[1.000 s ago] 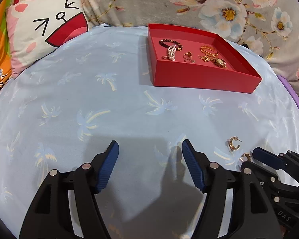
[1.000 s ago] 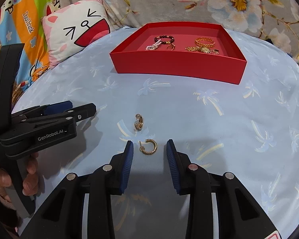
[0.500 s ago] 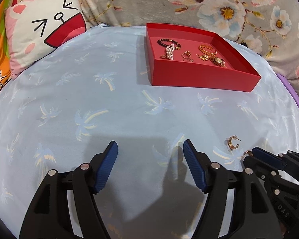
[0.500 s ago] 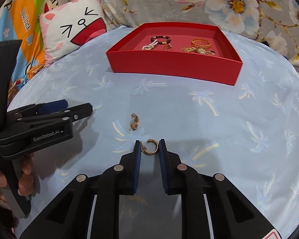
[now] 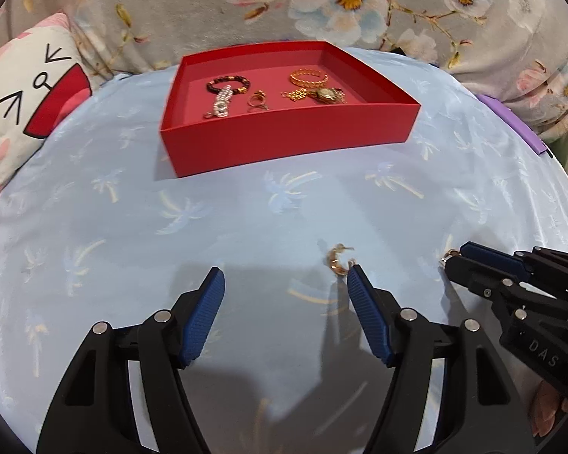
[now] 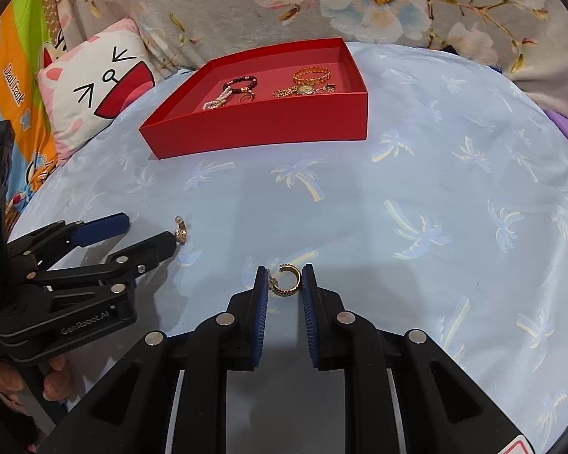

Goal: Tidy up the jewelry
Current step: 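Grasp a gold hoop earring with the right tool while the left tool grasps another hoop, then carry both gold hoop earrings toward the red box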

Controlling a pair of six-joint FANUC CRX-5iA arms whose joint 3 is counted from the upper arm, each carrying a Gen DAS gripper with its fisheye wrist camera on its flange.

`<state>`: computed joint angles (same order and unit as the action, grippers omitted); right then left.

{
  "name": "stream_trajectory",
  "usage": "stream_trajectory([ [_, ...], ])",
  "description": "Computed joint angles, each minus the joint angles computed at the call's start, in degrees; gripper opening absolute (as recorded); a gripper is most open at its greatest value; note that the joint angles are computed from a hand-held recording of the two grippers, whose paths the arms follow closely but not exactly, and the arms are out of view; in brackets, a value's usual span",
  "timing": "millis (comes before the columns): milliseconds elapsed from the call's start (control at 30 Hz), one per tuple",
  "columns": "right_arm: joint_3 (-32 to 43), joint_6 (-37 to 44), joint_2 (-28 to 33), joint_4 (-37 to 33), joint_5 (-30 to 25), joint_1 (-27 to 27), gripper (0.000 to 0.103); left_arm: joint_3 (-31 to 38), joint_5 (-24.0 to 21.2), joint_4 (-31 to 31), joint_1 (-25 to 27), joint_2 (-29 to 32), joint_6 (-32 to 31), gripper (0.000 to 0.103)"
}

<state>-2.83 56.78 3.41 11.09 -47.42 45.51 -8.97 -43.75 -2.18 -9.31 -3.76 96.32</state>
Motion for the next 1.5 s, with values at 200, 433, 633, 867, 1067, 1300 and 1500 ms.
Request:
stream_trajectory([
  [200,0.6,0.7,0.3,-1.5,-0.2,-0.6,0.017,0.4,0.2,1.2,-0.6,0.9,-1.2,0.064],
  [433,0.7,0.6,0.2,-2.0,-0.2,-0.8,0.017,2.6,-0.2,-0.7,-1.7,2.6,-0.2,0.049],
  [633,0.8,0.8,0.2,-2.2,-0.2,-0.9,0.017,2.4,0.6,0.8,-1.8,2.9,-2.7,0.033],
  [867,0.8,0.8,0.2,-2.2,-0.2,-0.9,0.017,2.3,0.8,1.2,-1.9,2.9,-3.2,0.016],
  [1067,0.8,0.8,0.2,-2.2,-0.2,-0.9,0.017,1.4,1.5,3.0,-1.4,2.5,-3.8,0.016],
  [1300,0.8,0.7,0.2,-2.2,-0.2,-0.9,0.017,-0.3,1.5,4.9,0.0,1.1,-4.0,0.016],
  [1500,0.8,-0.1,0.2,-1.9,0.1,-0.9,0.017,-1.8,1.3,5.4,1.8,-0.5,-2.8,0.016],
])
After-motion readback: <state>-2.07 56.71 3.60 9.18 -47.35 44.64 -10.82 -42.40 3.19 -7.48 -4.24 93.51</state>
